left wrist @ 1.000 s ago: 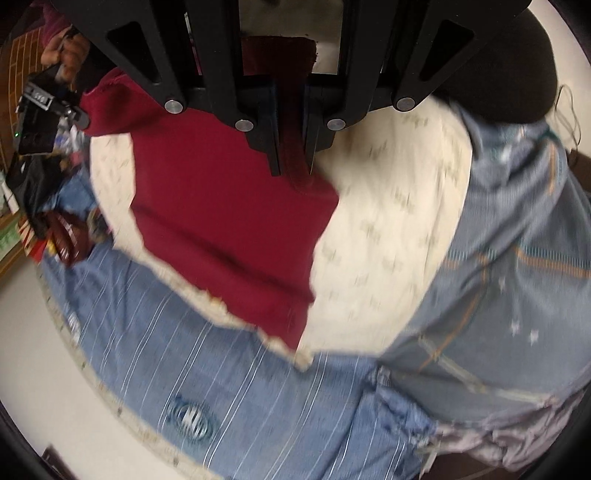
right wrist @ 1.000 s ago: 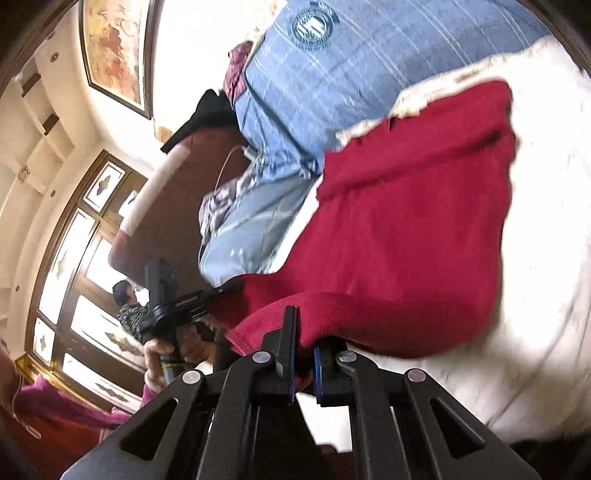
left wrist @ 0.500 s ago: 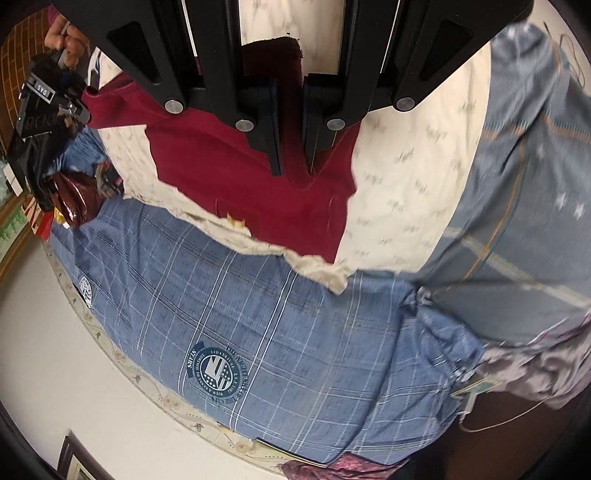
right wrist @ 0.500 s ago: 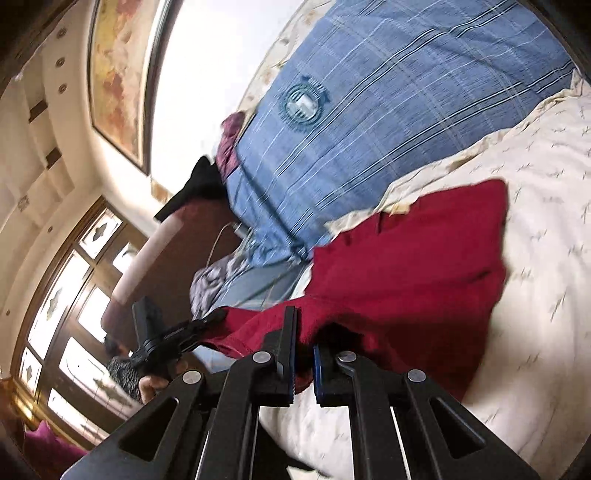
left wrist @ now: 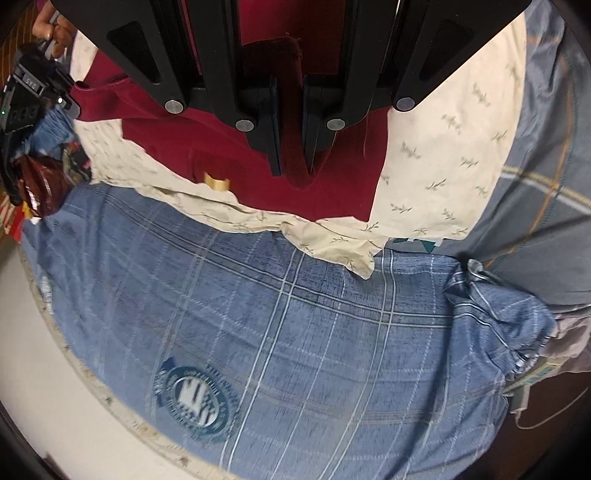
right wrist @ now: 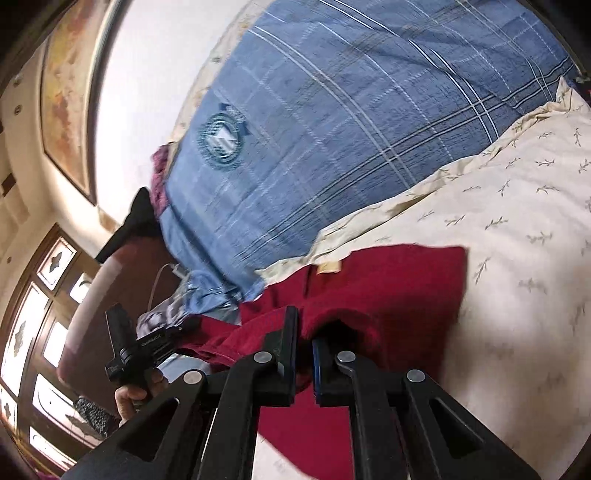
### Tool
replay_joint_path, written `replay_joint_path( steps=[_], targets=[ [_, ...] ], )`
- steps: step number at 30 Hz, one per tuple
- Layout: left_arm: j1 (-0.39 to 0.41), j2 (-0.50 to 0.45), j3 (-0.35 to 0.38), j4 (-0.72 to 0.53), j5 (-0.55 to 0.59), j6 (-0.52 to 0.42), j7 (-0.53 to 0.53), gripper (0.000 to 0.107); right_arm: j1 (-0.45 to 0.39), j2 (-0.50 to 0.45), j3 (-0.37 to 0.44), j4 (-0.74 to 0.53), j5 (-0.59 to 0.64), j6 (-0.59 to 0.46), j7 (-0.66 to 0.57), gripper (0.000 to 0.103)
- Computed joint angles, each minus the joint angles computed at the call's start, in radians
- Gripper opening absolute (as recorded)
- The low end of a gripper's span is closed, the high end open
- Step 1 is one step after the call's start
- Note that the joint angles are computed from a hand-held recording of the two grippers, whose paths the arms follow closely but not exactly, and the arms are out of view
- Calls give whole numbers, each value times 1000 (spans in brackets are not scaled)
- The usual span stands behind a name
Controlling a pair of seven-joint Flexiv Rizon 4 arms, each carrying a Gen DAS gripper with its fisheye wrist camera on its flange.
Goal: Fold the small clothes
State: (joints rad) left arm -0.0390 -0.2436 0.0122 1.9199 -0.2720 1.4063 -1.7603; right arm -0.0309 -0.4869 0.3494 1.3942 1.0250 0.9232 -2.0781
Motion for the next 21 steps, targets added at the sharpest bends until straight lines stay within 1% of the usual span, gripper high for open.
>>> replay_joint_path(
  steps=[4, 7, 8, 9, 10, 11, 12, 13, 14, 16, 17, 19, 20, 21],
  targets=[
    [-13, -107, 30, -126, 42, -56, -53, 7, 33, -72, -22, -68, -55, 6, 63, 5],
    [-15, -175, 42, -198, 62, -85, -78, 7, 35, -126, -17, -114, -96, -14, 119, 6],
    [-14, -195, 44, -215, 64, -91, -88, 8, 34, -141, -14, -128, -109, -23, 139, 11],
    [-7, -215, 39, -233, 57, -100, -92, 8, 39, -152, -17, -137, -131, -25, 160, 14],
    [-4, -232, 39, -247, 50, -112, -105, 9, 34, -159, -10, -145, -143, -31, 159, 20],
    [2, -235, 35, -245, 42, -112, -112, 11, 24, -161, 3, -150, -147, -39, 148, 36],
    [14, -243, 20, -245, 25, -105, -112, 12, 13, -152, 14, -145, -143, -32, 134, 47],
    [29, -250, 2, -244, 7, -99, -104, 14, 5, -136, 22, -130, -135, -6, 114, 48],
    [32, -253, 0, -245, 1, -93, -104, 17, -4, -121, 29, -116, -126, 14, 96, 50],
    [-4, -249, 56, -247, 42, -69, -148, 51, -17, -91, 36, -89, -114, 33, 78, 50],
    [-2, -242, 54, -231, 45, -32, -153, 54, -21, -79, 37, -79, -117, 22, 72, 50],
    [40, -220, -4, -188, 12, 24, -112, 54, 3, -60, 20, -55, -165, 6, 61, 49],
    [52, -210, -20, -175, 0, 29, -94, 54, 19, -54, 10, -45, -191, 5, 58, 47],
    [45, -202, -11, -167, 2, 29, -91, 54, 31, -51, 7, -37, -210, 2, 50, 45]
  ],
)
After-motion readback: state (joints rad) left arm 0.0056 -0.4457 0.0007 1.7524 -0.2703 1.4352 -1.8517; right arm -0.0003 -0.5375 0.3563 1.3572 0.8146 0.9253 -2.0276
